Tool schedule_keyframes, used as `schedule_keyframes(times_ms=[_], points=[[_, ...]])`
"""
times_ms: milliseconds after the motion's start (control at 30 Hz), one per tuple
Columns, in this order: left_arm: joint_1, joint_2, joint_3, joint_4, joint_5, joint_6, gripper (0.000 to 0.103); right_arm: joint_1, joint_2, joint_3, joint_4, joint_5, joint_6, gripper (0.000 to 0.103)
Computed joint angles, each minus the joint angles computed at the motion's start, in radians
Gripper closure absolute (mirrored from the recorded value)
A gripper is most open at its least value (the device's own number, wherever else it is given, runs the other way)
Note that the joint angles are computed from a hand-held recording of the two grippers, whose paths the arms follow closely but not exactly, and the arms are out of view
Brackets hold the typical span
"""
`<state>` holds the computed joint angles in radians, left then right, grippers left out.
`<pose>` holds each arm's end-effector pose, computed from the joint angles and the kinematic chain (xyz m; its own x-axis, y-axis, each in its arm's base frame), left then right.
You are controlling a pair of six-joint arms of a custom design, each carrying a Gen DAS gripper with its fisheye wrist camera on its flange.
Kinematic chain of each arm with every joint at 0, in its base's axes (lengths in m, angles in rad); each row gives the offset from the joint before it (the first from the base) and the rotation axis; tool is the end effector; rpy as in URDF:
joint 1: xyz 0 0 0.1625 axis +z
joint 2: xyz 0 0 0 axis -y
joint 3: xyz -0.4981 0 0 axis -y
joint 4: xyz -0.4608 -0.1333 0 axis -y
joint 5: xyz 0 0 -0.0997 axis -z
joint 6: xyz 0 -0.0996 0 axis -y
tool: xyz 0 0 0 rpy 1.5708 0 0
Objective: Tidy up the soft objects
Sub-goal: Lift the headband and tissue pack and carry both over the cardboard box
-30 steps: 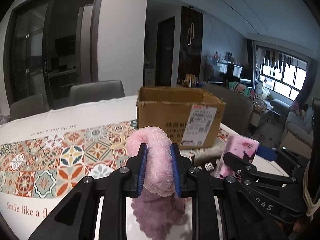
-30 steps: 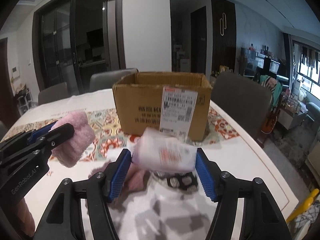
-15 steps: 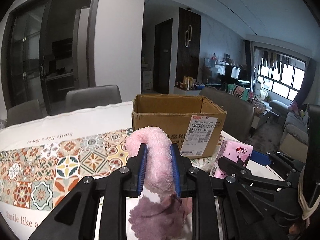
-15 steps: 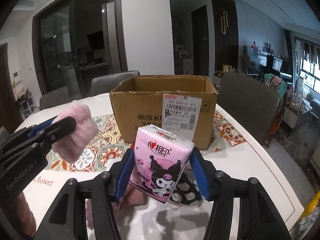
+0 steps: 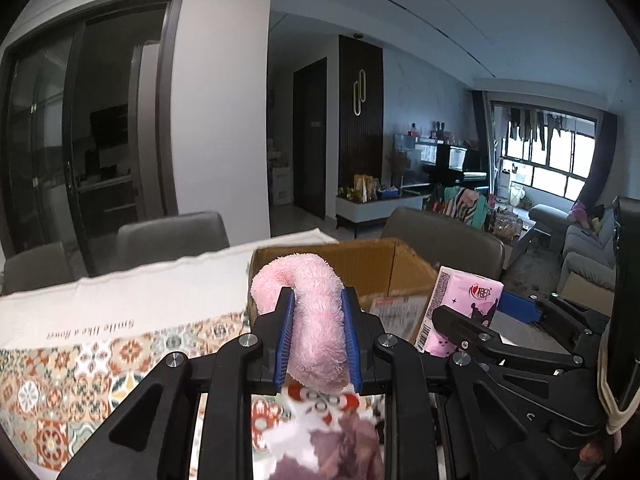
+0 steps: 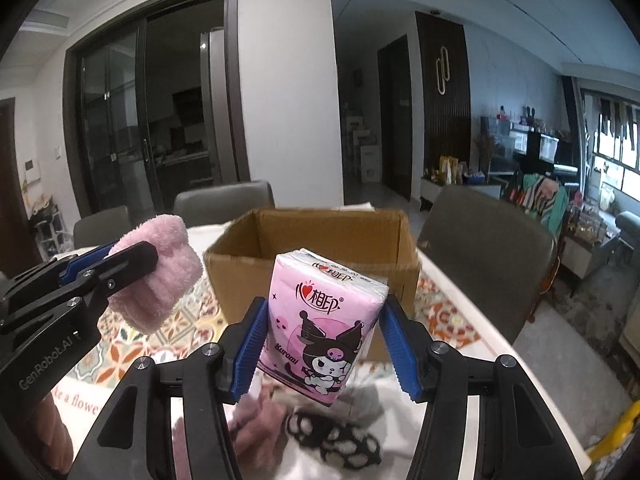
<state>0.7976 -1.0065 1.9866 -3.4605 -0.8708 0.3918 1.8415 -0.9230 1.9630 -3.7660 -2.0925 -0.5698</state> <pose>-0.3087 -0.5991 0.2326 -0.6703 0.3252 -0.6670 0.7410 0.3411 -0.5784 0.2553 -0.6069 0.2186 -0.7478 -0.0352 0.6630 -0.6073 0.4395 -0.6618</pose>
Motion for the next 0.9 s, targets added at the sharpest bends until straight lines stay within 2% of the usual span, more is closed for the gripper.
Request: schedule_keyframes(times_ms=[567, 767, 900], points=[[0.041, 0.105, -0.208, 0.031, -0.066, 0.089, 0.079, -0.010, 0.038, -0.172, 0.013, 0.060, -0.087, 0.045], [0.067, 0.144, -0.287, 0.101, -0.091, 0.070, 0.079, -0.023, 0.063, -0.236, 0.028, 0.076, -0.125, 0.045], [0.086, 0.173, -0.341, 0.154, -0.102, 0.060, 0.079, -0.034, 0.075, -0.277, 0.062, 0.079, -0.120, 0.045]])
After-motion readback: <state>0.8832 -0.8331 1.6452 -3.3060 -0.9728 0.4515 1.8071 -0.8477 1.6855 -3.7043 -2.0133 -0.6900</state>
